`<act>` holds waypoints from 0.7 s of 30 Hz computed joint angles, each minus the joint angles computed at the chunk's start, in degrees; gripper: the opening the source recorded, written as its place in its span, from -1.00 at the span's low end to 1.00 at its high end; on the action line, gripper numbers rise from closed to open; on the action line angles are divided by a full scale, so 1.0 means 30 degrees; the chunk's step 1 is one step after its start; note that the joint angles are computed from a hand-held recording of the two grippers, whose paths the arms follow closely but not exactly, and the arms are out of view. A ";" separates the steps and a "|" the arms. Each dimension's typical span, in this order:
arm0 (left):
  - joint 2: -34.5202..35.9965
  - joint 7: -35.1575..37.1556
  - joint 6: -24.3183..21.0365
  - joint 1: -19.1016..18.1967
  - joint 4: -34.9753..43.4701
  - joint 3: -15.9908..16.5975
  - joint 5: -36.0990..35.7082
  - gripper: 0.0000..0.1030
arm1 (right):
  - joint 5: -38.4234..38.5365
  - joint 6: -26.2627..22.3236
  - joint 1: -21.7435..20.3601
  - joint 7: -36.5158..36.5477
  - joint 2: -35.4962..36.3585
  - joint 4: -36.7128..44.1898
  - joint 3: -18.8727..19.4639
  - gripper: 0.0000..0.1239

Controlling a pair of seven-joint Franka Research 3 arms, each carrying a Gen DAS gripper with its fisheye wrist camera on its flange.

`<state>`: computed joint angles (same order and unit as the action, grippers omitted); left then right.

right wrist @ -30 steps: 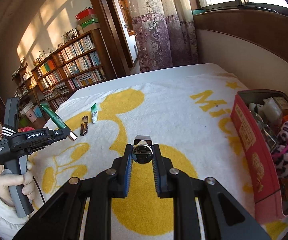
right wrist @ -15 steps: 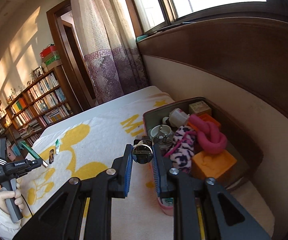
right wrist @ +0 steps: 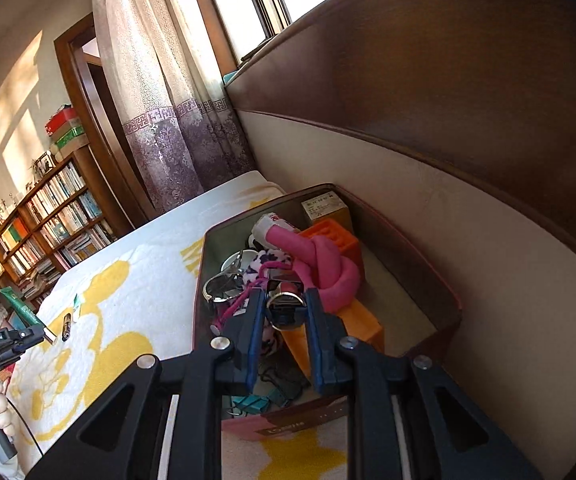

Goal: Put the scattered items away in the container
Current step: 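Carry the gold lipstick into the red tin and open the right gripper, then lower the green tube into the red tin and open the left gripper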

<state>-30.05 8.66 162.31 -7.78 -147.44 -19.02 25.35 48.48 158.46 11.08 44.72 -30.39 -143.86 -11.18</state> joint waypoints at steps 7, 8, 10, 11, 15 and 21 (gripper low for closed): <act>0.2925 0.0729 -0.0041 -0.0632 0.3158 -0.0585 0.0576 -0.64 | 0.0625 0.0856 0.0076 -0.1060 -0.0574 -0.0577 -0.0754 -0.30; 0.3430 0.0872 0.0025 -0.0813 0.3638 -0.0592 0.0639 -0.64 | 0.0814 0.1128 0.0154 -0.1328 -0.0748 -0.0706 -0.0839 -0.27; 0.4575 0.1354 0.0184 -0.1344 0.4702 -0.0495 0.0576 -0.64 | 0.1196 0.1560 0.0428 -0.1893 -0.1010 -0.0873 -0.1085 -0.22; 0.5179 0.1706 0.0279 -0.1665 0.5245 -0.0394 0.0460 -0.64 | 0.1388 0.1753 0.0581 -0.2166 -0.1153 -0.0958 -0.1204 -0.18; 0.7517 0.3098 -0.0008 -0.2846 0.7681 -0.0207 0.0111 -0.64 | 0.2031 0.2637 0.1193 -0.3154 -0.1535 -0.1189 -0.1630 -0.06; 1.0454 0.5490 -0.0929 -0.4443 1.1315 0.0015 -0.0389 -0.64 | 0.2562 0.2413 0.1489 -0.3672 -0.1437 -0.0928 -0.2244 -0.04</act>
<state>1.31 25.13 159.52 -21.11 -113.50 -18.97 24.18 56.17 165.70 15.55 33.71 -34.70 -146.64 -17.92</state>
